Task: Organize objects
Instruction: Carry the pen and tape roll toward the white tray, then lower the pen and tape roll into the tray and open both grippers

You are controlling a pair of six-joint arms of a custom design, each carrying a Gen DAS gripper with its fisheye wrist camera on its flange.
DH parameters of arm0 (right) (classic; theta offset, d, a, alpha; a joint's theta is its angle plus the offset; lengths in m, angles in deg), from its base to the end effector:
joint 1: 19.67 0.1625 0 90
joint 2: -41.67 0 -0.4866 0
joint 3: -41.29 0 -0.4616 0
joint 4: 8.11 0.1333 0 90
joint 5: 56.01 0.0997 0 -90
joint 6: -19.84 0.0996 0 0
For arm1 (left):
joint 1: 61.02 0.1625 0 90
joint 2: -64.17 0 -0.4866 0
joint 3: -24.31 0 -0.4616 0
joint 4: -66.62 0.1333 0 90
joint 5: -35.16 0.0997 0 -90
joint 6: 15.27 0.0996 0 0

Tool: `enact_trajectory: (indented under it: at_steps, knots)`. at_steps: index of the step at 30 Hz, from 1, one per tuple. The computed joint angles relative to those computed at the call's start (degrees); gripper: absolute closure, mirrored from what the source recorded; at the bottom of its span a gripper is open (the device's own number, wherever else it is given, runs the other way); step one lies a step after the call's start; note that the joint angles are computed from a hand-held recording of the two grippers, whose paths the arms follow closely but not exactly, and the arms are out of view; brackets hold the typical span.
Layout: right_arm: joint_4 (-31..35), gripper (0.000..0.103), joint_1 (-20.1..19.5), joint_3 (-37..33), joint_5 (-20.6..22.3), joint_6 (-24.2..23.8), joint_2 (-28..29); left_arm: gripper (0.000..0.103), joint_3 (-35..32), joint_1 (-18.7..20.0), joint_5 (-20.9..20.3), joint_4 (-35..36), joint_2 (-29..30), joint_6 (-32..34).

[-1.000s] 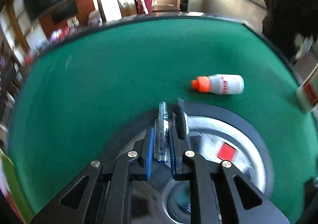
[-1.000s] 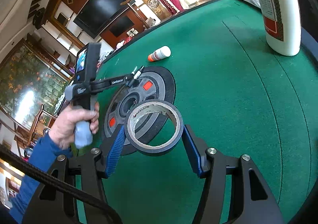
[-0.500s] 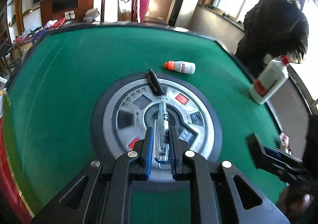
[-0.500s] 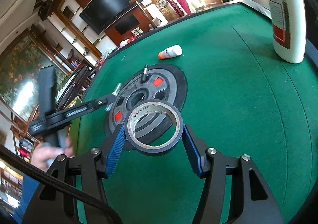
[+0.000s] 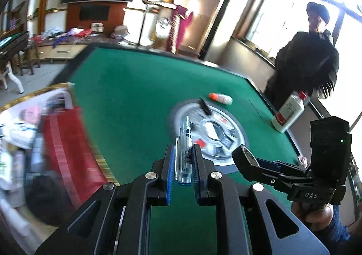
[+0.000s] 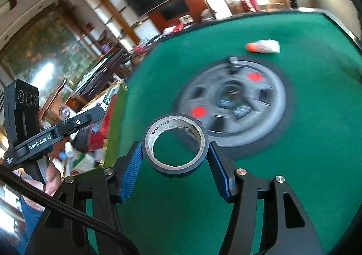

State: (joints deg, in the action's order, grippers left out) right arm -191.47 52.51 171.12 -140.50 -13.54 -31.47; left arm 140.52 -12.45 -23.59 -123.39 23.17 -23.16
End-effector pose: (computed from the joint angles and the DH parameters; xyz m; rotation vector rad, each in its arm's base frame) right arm -0.0273 -0.5519 0.2224 0.4250 -2.7796 0.8987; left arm -0.2658 -0.5807 0.0000 0.6196 2.6312 -0.8539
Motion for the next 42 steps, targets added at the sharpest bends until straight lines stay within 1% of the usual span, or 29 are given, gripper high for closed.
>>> enact_trajectory:
  at_steps: [3, 9, 12, 16, 20, 25, 27, 35, 39, 40, 42]
  knots:
    - [0.1, 0.045, 4.7, -2.1, -2.2, 0.4, 3.9, 0.091, 2.7, 1.4, 1.5, -1.9, -2.9, -0.1]
    - [1.5, 0.045, 11.9, -8.4, -5.6, 2.3, 12.4, 0.091, 7.1, 5.1, 6.6, -3.8, -9.0, -0.1]
    - [3.1, 0.045, 14.2, -11.6, -6.8, 3.7, 15.9, 0.091, 7.4, 7.9, 8.2, -3.3, -11.3, -0.4]
    - [4.9, 0.045, 17.4, -17.1, -9.6, 5.0, 21.8, 0.091, 5.7, 11.1, 8.9, -2.3, -11.4, -0.9]
    - [6.3, 0.045, 19.4, -22.1, -13.6, 5.4, 26.7, 0.091, 3.4, 14.3, 8.5, -0.5, -10.4, -0.5]
    - [8.3, 0.045, 20.9, -27.4, -16.4, 7.0, 30.8, 0.091, 0.8, 17.7, 6.5, 1.6, -10.0, 0.5]
    - [9.3, 0.045, 21.6, -29.3, -17.2, 8.1, 32.3, 0.091, -0.3, 18.4, 6.7, 2.1, -9.2, 0.7]
    - [11.0, 0.045, 23.2, -33.0, -19.4, 7.5, 35.6, 0.091, -1.4, 19.6, 5.8, 2.9, -8.7, 1.4]
    - [13.1, 0.045, 23.5, -34.1, -19.4, 7.8, 36.3, 0.090, -0.7, 19.5, 6.2, 1.8, -9.1, 1.6]
    - [13.9, 0.044, 23.5, -34.3, -18.6, 7.5, 36.3, 0.090, -0.4, 19.3, 6.0, 1.8, -9.4, 1.3]
    - [15.5, 0.044, 23.7, -34.7, -18.8, 7.9, 36.1, 0.089, 0.1, 19.0, 6.0, 2.8, -10.1, 0.5]
